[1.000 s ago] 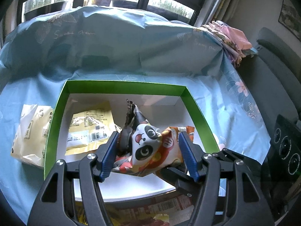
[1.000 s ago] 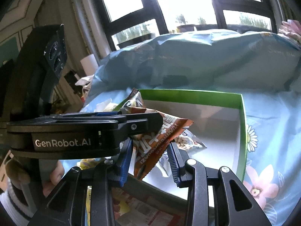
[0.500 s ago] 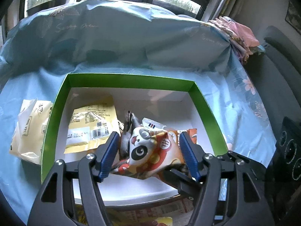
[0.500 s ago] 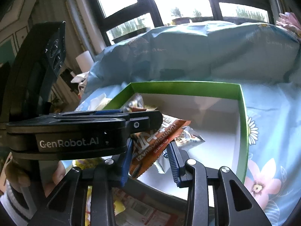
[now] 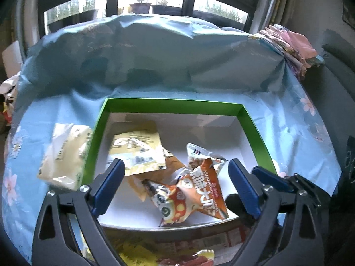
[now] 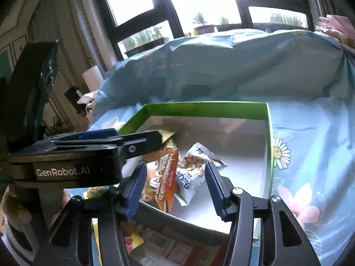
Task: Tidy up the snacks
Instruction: 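Move both grippers back to the cream rice-cracker packet beside the box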
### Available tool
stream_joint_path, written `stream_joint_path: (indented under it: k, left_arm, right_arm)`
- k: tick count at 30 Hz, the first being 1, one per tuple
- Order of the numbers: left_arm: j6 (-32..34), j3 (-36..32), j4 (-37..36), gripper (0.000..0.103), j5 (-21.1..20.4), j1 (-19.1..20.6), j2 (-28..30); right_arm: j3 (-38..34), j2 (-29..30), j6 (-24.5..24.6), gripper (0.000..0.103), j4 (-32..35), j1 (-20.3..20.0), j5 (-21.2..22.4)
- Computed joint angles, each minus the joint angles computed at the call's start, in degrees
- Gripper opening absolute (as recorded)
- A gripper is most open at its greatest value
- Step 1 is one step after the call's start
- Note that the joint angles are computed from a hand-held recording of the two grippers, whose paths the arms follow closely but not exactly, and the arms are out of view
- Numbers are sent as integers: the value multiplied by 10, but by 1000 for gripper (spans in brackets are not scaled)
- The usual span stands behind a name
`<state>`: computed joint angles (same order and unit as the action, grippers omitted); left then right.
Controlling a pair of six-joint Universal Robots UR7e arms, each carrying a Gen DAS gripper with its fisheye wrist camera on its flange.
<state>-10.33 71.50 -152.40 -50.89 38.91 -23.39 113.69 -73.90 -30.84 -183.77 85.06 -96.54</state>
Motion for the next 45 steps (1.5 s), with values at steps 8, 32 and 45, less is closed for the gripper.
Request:
stream_joint_path:
  k: [8, 32, 45]
  left_arm:
    - [-9, 46, -27, 103, 33, -18, -26]
    - [-154, 276, -78, 103, 12, -20, -193]
    - [-197, 325, -20, 102, -6, 24, -235]
  right_arm:
    - [27, -26, 7, 65, -16, -1, 11]
    - [123, -109, -7, 73, 27, -29, 113]
    - [137, -75, -117, 73, 166, 5, 171]
